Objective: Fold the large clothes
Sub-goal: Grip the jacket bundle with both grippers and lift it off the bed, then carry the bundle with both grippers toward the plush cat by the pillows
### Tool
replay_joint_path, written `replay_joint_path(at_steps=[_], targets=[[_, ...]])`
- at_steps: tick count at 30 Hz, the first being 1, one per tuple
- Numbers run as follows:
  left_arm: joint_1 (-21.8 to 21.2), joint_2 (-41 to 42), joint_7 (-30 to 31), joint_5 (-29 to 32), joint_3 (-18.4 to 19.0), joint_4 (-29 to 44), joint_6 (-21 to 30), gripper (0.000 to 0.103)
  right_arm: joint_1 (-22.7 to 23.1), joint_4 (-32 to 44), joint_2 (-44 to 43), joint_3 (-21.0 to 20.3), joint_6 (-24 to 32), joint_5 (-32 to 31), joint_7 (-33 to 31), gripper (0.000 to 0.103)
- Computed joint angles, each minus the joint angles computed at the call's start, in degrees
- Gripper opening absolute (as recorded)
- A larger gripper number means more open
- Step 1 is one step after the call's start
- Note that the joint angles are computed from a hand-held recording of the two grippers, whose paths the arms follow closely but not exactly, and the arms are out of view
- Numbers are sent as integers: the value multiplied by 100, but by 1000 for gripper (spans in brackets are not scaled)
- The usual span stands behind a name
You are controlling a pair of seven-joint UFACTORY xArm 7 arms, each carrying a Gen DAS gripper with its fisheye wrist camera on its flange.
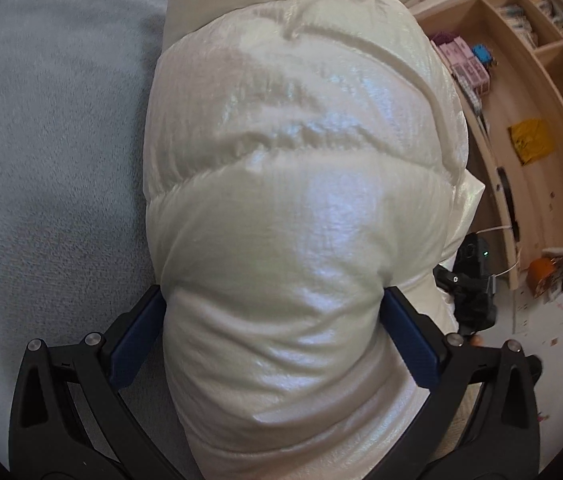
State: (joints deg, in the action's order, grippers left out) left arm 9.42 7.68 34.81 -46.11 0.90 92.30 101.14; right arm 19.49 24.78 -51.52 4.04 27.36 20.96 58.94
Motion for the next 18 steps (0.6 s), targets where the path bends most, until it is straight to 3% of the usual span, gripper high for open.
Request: replay_joint_path(at_steps=[4, 8, 9, 18], targets=[[92, 146, 82, -174, 8, -13, 98, 103, -40, -77, -138, 93, -58, -83, 7, 103], [52, 63, 34, -228, -34, -126, -111, 103, -154, 42, -86, 392, -81, -277, 272, 102], [43, -24, 56, -225, -32, -219, -158, 102, -179, 137, 81, 670, -205, -302, 504, 100], [-227, -686, 610, -224, 51, -512, -799, 91, -475, 549, -140, 1342, -42, -1073, 1304, 64]])
